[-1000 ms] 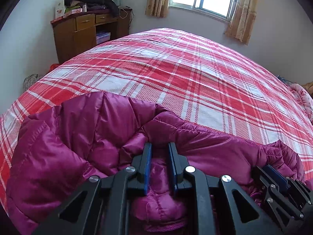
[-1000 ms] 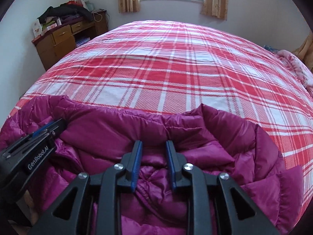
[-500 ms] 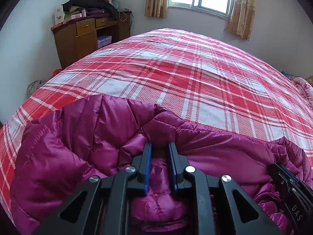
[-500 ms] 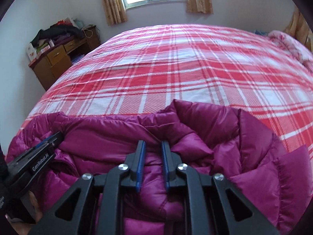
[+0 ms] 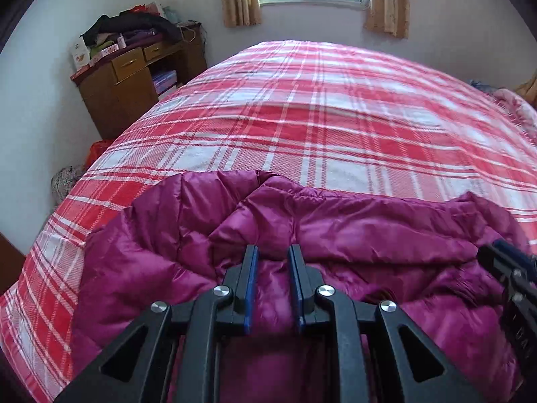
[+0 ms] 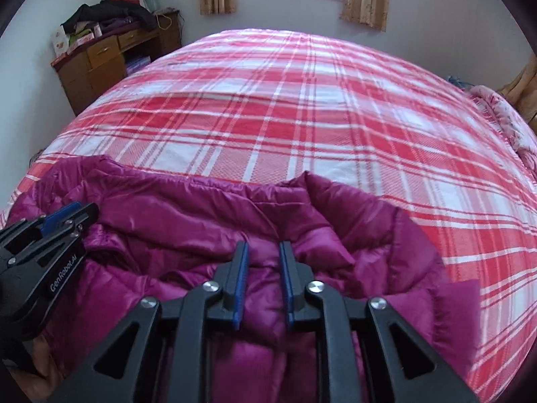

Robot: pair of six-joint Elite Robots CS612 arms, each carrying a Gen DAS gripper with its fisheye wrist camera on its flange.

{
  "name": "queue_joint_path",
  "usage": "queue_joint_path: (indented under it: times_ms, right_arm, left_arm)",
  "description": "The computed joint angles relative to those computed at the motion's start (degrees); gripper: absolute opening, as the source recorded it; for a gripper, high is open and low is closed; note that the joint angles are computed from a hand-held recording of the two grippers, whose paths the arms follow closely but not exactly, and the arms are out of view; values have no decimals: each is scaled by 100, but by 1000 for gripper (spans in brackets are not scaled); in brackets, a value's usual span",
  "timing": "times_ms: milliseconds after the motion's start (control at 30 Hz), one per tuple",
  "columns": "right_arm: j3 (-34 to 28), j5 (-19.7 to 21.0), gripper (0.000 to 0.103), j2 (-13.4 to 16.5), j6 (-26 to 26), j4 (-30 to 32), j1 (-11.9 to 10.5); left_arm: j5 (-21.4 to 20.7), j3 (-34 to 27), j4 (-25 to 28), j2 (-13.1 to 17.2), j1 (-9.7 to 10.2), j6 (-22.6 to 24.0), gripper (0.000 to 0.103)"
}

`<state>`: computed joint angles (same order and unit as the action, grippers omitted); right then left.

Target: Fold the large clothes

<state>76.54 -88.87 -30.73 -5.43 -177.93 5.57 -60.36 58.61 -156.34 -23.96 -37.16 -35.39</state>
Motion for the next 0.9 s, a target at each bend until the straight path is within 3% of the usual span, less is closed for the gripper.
queue_joint_path:
  times_ms: [33,100,133,200,333,400,467,533,700,767,800,867,900]
  right_arm:
    - [344,19,32,-158,-18,-569,-38]
    - [957,146,80,-442,46,-1421,-129]
    - [1253,286,84,-569,69,-1779,-185]
    - [1867,515,84,-864,38,-2217,-299]
    - [3060,960,84,-1363,76,-3035,-583]
    - [3597,1038,84,-1561,46,-3375,-718]
    - [4056,1122,84,-1705,-57,-3663,-841]
    - [4412,1137,84,-1799,-125,-3813,-923]
    - [5105,1364,84,-1895,-40,-3954,-1103]
    - [5276,1539,84,-1862,-34,-4015,-1153]
    - [5338,1516,84,-1834,-72,-4089,-1142]
    - [5452,1308,84,-1741,-124,-4289,-1092]
    - [5473,1296,84,-1703,-65,-4313,-1090]
  left_arm:
    - [-42,421,-558,-190,-28,22,19]
    - [-220,1194,-1492,-541,-79,19,20]
    - [-332,1564,-1835,-720,-107,14,21]
    - [-477,2212,-2339,-1041,-180,98,21]
    - [-131,3579,-3523,-1640,-475,529,23]
    - [-39,4136,-3909,-1871,-598,558,30]
    - [37,4690,-4253,-2082,-712,410,48]
    - [93,5110,-4556,-2211,-789,187,52]
    - [75,5911,-5258,-2348,-977,-397,53]
    - [378,5969,-5344,-2342,-1043,-679,53]
    - [309,5963,-5392,-2341,-1016,-942,53]
    - [-282,5962,-5842,-2266,-909,-1004,53]
    - [-360,5970,-5879,-2250,-914,-982,53]
